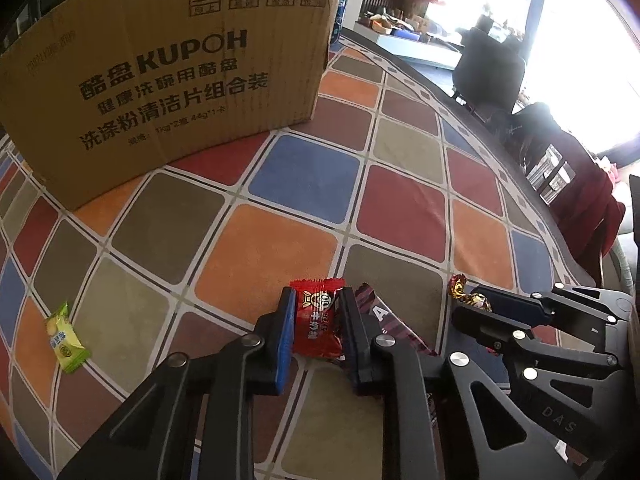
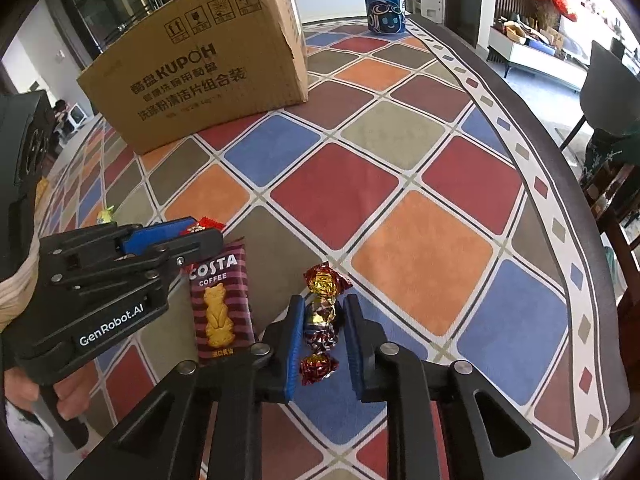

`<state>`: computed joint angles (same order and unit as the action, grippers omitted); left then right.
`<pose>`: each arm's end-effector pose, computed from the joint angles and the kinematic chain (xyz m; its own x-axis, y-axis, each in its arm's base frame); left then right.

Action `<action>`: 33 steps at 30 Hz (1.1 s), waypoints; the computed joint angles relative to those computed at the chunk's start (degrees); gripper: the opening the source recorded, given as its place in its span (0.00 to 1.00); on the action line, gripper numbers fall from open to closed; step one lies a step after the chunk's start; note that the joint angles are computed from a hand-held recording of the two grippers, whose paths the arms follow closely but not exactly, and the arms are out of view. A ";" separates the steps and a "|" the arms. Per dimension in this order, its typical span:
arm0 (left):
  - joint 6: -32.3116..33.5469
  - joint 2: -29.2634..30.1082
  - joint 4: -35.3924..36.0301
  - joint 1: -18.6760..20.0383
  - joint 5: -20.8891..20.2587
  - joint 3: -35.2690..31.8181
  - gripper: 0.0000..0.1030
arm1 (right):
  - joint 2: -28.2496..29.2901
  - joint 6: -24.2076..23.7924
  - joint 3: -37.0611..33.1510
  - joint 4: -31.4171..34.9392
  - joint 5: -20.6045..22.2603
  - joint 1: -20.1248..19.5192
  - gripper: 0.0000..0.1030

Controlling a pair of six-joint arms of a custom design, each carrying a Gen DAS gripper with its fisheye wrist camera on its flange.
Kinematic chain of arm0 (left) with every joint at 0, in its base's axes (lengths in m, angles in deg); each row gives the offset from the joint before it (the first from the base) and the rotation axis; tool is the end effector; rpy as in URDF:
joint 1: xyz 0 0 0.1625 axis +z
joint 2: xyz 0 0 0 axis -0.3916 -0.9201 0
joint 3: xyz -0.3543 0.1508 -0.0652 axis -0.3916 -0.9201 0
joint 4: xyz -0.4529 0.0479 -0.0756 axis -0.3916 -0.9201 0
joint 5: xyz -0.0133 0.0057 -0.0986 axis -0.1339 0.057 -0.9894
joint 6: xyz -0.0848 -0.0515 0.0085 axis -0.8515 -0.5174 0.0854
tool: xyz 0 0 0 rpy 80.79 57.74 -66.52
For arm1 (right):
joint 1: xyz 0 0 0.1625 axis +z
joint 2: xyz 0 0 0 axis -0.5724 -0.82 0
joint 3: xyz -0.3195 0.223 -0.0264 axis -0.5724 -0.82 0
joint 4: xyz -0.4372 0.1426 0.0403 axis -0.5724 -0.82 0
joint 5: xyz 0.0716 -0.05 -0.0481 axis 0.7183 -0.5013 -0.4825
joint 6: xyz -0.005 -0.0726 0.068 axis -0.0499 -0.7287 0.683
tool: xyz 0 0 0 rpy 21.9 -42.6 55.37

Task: Organize snacks
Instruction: 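Grasp the gold-wrapped candies with the right tool while the left tool grasps the red candy packet, then carry both candies over the box and open both tools to drop them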

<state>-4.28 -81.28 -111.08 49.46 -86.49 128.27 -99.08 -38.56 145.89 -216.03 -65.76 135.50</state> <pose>-0.3035 -0.3701 0.0599 -0.8015 0.0895 -0.5913 0.3413 0.8804 -0.3293 0.1634 -0.3942 0.2046 -0.7934 -0.3328 0.5097 -0.4628 0.8737 -0.1499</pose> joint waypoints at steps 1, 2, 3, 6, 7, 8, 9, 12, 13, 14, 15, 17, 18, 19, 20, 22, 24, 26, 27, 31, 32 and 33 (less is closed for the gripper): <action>-0.30 -0.41 0.20 -0.16 0.11 0.18 0.21 | 0.04 0.06 -0.07 0.05 0.13 -0.03 0.20; -0.73 -0.81 0.52 -0.39 0.31 0.30 0.21 | 0.08 0.11 -0.09 0.01 0.23 -0.05 0.20; -1.28 -1.27 0.89 -0.69 0.63 0.45 0.21 | 0.13 0.09 -0.13 -0.02 0.33 -0.03 0.20; -2.55 -2.23 1.60 -1.45 1.18 0.65 0.19 | -0.03 0.16 -0.28 0.15 1.02 0.11 0.20; -3.06 -2.65 1.80 -1.77 1.39 0.80 0.19 | -0.13 0.09 -0.31 0.14 1.16 0.19 0.20; -3.35 -2.96 1.75 -2.03 1.55 0.93 0.19 | -0.26 -0.04 -0.33 0.02 1.39 0.34 0.20; -3.71 -3.39 1.76 -2.35 1.73 1.14 0.19 | -0.36 -0.14 -0.41 -0.09 1.63 0.55 0.20; -4.58 -4.27 2.02 -3.19 2.36 1.50 0.19 | -0.58 -0.51 -0.70 -0.51 2.35 1.19 0.20; -4.84 -4.46 2.15 -3.39 2.50 1.51 0.19 | -0.68 -0.71 -0.76 -0.71 2.68 1.36 0.20; -5.24 -4.74 2.32 -3.66 2.65 1.60 0.19 | -0.75 -0.88 -0.81 -0.97 2.90 1.61 0.20; -5.68 -5.08 2.52 -3.90 2.81 1.70 0.19 | -0.79 -1.00 -0.93 -1.08 3.20 1.90 0.20; -6.55 -5.63 3.08 -4.42 3.29 1.77 0.19 | -0.91 -1.19 -1.16 -1.06 3.93 2.29 0.20; -7.17 -6.04 3.68 -4.79 3.70 1.83 0.19 | -0.99 -1.35 -1.25 -1.27 4.33 2.58 0.20; -7.71 -6.40 4.23 -5.14 4.15 1.91 0.19 | -0.97 -1.53 -1.35 -1.43 4.55 2.80 0.20; -8.27 -6.86 4.82 -5.52 4.60 1.97 0.19 | -0.88 -1.75 -1.52 -1.58 4.80 3.06 0.20; -9.40 -7.83 5.88 -6.15 5.47 2.13 0.19 | -0.73 -2.05 -1.85 -1.93 5.35 3.57 0.20; -10.52 -8.64 7.02 -6.60 6.26 2.15 0.19 | -0.55 -2.28 -2.21 -2.23 5.79 4.14 0.20; -11.59 -9.53 8.40 -7.13 7.14 2.15 0.19 | -0.38 -2.48 -2.52 -2.54 6.22 4.60 0.20; -12.18 -9.89 9.30 -7.34 7.60 2.03 0.19 | -0.20 -2.53 -2.77 -2.74 6.46 4.94 0.20; -14.33 -11.64 12.53 -8.07 9.28 1.53 0.19 | 0.70 -2.82 -3.64 -3.69 7.32 6.10 0.20; -14.69 -12.07 13.09 -8.26 9.67 1.53 0.19 | 0.96 -2.84 -3.90 -4.00 7.54 6.42 0.20; -15.00 -12.51 13.69 -8.44 10.18 1.48 0.19 | 1.19 -2.86 -4.14 -4.23 7.74 6.70 0.20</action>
<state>-19.28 -93.80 -97.39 41.01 -76.32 129.75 -97.89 -41.43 141.75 -220.26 -58.02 142.20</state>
